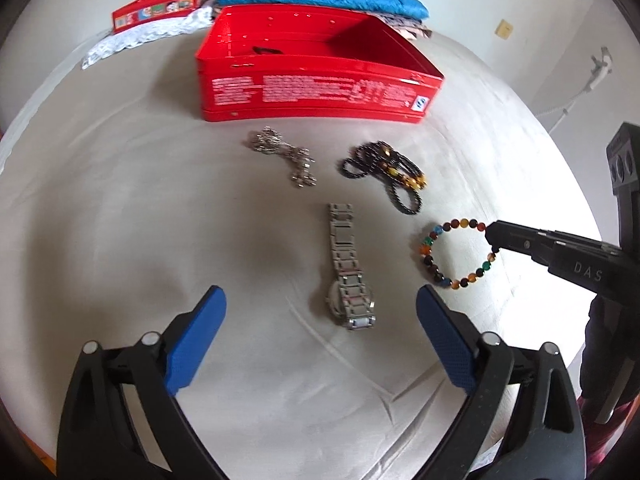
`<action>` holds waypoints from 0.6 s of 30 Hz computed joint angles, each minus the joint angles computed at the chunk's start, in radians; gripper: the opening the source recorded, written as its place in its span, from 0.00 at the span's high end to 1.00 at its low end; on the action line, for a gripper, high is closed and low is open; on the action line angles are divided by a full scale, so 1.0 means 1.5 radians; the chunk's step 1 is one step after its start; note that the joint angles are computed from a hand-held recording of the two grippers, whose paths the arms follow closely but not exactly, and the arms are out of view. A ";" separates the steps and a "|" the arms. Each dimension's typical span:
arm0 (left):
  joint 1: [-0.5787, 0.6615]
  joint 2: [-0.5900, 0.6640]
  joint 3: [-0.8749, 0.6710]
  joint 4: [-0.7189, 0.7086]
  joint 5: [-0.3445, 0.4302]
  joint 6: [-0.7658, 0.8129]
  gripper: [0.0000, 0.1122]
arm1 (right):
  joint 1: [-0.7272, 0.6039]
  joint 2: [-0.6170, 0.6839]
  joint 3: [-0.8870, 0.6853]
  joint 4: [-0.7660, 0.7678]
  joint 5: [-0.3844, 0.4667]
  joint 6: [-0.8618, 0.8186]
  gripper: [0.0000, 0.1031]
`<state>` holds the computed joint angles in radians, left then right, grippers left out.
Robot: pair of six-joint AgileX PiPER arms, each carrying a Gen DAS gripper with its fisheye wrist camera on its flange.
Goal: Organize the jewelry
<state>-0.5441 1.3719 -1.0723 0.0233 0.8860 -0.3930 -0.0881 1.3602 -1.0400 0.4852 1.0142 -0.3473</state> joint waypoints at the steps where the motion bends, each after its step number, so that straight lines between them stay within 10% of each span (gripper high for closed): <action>1: -0.006 0.007 -0.005 0.002 0.005 -0.003 0.27 | -0.006 -0.002 0.002 0.003 0.003 -0.008 0.93; 12: -0.020 0.074 -0.034 -0.032 0.028 -0.002 0.36 | -0.032 -0.006 0.018 0.031 0.012 -0.053 0.93; 18: -0.031 0.087 -0.054 -0.014 0.036 -0.030 0.60 | -0.044 0.004 0.024 0.041 0.013 -0.067 0.93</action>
